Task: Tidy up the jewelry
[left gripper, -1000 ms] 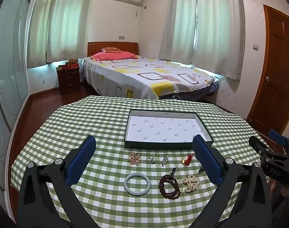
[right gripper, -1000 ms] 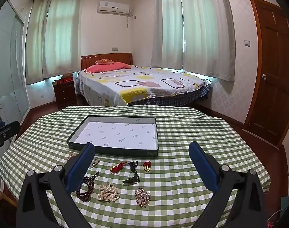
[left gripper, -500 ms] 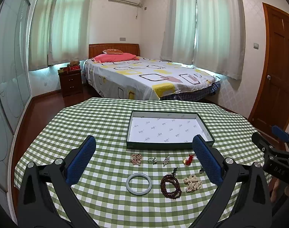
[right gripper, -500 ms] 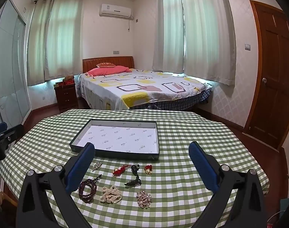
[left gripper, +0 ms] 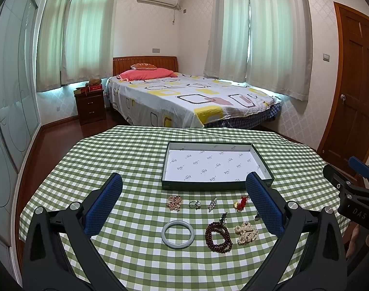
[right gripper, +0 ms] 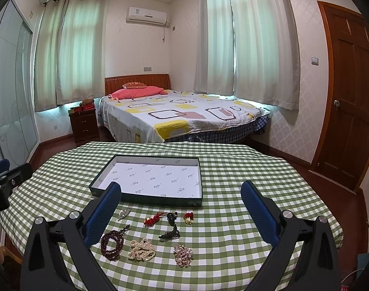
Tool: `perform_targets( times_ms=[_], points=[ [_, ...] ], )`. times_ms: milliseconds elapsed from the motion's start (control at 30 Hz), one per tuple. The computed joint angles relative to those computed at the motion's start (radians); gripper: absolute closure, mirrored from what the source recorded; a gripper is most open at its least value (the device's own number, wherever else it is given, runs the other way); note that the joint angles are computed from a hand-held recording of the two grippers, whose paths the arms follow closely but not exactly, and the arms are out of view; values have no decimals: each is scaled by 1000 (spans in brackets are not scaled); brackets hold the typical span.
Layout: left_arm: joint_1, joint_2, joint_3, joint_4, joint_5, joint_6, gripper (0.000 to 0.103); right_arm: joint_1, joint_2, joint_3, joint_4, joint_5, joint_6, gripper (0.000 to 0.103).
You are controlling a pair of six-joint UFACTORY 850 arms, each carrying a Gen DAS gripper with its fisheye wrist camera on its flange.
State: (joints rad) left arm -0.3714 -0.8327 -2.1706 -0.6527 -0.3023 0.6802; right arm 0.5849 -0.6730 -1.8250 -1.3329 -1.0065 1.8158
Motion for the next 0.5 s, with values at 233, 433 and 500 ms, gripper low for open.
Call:
perform_targets(
  times_ms=[233, 433, 500],
  points=[
    [0, 6, 8, -1, 2, 2, 4, 0, 1, 3, -2, 2, 3, 6],
    [-1, 11, 15, -5, 6, 7, 4, 0, -2, 0, -4, 0, 4, 6],
    [-1, 12, 17, -6, 7, 7, 4, 1, -1, 3, -5, 1, 7, 6]
  ],
)
